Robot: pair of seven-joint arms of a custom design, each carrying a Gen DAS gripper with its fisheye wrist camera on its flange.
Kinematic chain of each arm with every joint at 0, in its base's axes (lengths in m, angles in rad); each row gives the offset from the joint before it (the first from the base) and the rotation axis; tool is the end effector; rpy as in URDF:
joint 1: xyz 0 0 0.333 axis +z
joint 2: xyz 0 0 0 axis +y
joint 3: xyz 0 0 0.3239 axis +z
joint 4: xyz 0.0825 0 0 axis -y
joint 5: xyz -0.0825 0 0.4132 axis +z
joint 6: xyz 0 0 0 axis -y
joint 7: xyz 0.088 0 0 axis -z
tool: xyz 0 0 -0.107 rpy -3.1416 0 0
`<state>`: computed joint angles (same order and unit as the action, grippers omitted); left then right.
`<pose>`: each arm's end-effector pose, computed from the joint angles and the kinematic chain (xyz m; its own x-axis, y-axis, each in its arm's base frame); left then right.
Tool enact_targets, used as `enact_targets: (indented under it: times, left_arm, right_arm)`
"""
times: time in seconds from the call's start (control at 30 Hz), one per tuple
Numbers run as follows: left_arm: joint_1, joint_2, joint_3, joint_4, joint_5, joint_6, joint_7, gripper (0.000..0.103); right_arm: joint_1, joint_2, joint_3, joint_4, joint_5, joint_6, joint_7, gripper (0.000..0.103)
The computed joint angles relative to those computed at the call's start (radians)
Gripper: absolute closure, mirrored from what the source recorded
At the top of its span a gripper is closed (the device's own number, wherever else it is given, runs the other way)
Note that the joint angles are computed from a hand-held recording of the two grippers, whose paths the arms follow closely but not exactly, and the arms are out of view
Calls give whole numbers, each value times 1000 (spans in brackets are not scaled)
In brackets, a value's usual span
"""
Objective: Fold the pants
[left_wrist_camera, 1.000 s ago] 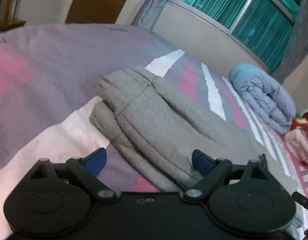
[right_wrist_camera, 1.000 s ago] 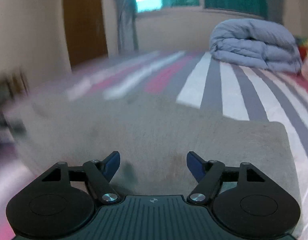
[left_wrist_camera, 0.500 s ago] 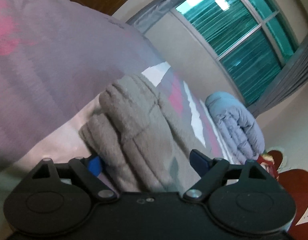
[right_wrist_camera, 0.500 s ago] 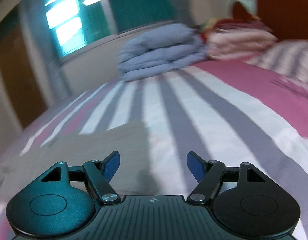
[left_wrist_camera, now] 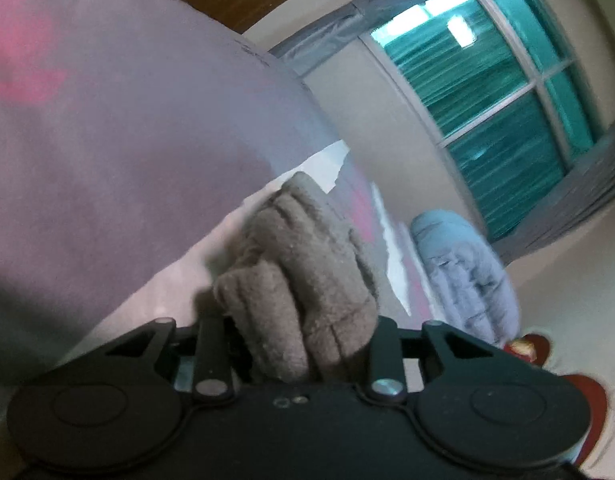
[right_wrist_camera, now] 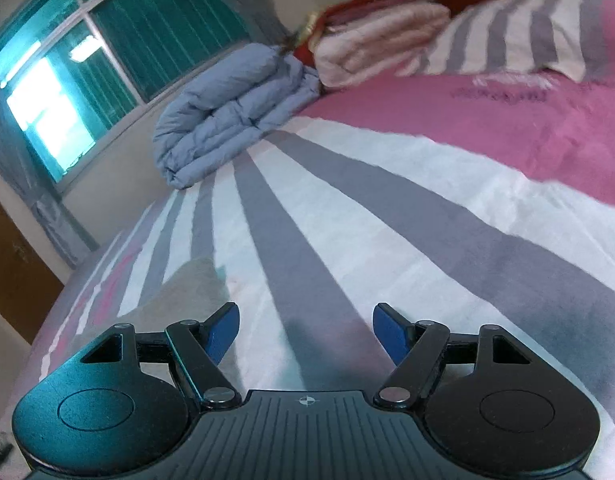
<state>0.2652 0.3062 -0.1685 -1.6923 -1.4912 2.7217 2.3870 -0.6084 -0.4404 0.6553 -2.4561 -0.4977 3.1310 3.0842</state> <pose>0.7003 0.1172 0.4688 0.0593 -0.6790 0.7317 -0.5084 -0.6513 -0.5632 0.4942 0.0934 0.5222 -0.4377 -0.6979 -0.5669 -0.2653 0.7027 -0.6602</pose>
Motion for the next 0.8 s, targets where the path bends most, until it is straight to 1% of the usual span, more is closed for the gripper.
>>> enact_targets:
  times: [0.03,0.07,0.17,0.23,0.3,0.33,0.4,0.5,0.57,0.63,0.67,0.7,0.73,0.77,0.8]
  left_arm:
    - [-12,-9,1,3,26,23,6,79]
    - [-17,-24,-2,0,32,36,12,80]
    - [-25,-69,-7,-9,-1,48,87,80]
    - [-50,-96,-5,-9,12,64,112,80]
    - [-74,-126,-10,-13,-13,69,166,80]
    - [-93,-138,-11,-15,-11,79,186,80]
    - [-138,-153,-19,-12,1,114,221,80]
    - [-220,-154,-43,-8,42,241,309,80]
    - [-267,-149,-70,-3,51,326,391,80]
    - [-312,-146,-98,-5,81,400,444,80]
    - [-335,-140,-114,-4,105,433,462,80]
    - [-347,-138,-130,-11,130,457,473,80]
    - [-388,-131,-115,-25,225,486,415,80]
    - [-458,-122,-66,-47,390,508,287,80]
    - [-523,-115,-12,-58,500,509,197,80]
  right_arm:
    - [-6,2,1,-2,11,-3,17,30]
    - [-33,2,17,-4,15,12,46,30]
    - [-37,-38,12,-33,44,18,60,30]
    - [-11,-38,-15,-41,62,23,36,30]
    - [4,-42,-29,-39,74,5,14,30]
    - [19,-42,-43,-36,74,-7,-2,30]
    - [23,-29,-50,-23,60,-11,-21,30]
    - [15,-16,-54,-2,29,0,-57,30]
    - [34,1,-73,22,3,-31,-106,30]
    - [25,13,-72,40,-57,-36,-137,30]
    - [-8,7,-46,42,-97,-28,-131,30]
    - [-57,-13,-5,39,-138,-23,-113,30]
    - [-101,-37,35,31,-166,-17,-92,30]
    - [-112,-45,48,21,-169,-15,-78,30]
    - [-89,-31,29,14,-149,-16,-81,30]
